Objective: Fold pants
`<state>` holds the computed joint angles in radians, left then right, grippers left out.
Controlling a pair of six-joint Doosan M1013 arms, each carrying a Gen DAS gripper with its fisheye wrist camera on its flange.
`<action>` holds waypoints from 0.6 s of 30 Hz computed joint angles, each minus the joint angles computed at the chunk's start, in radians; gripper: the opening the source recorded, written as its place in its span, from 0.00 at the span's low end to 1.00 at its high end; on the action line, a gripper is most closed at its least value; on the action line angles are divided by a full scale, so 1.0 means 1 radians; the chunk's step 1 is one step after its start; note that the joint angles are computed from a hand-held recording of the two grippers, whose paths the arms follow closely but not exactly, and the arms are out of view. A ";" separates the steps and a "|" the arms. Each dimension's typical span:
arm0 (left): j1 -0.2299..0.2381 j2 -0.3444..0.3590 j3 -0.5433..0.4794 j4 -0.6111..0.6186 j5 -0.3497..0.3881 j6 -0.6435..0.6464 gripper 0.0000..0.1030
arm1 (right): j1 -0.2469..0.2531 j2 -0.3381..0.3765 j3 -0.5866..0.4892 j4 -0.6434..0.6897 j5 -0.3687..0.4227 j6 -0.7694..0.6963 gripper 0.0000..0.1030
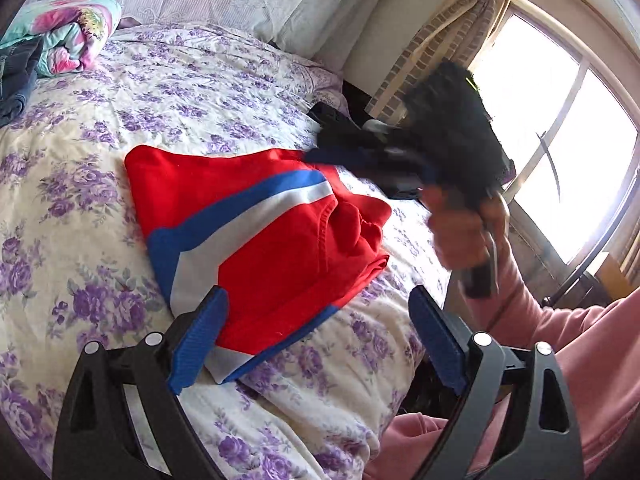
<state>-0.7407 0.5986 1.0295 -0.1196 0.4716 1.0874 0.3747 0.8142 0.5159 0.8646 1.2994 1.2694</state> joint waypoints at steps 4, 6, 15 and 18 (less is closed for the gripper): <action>-0.011 0.025 -0.052 0.078 0.080 -0.013 0.86 | -0.015 -0.115 0.238 -0.149 -0.119 -0.017 0.33; -0.017 0.024 -0.058 0.126 0.100 -0.023 0.87 | -0.043 -0.158 0.329 -0.024 -0.156 -0.061 0.45; 0.002 -0.017 0.012 0.232 0.033 -0.302 0.89 | -0.106 -0.237 0.458 0.089 -0.297 -0.041 0.70; 0.007 -0.017 0.004 0.242 0.091 -0.375 0.89 | -0.110 -0.182 0.392 0.091 -0.206 0.052 0.70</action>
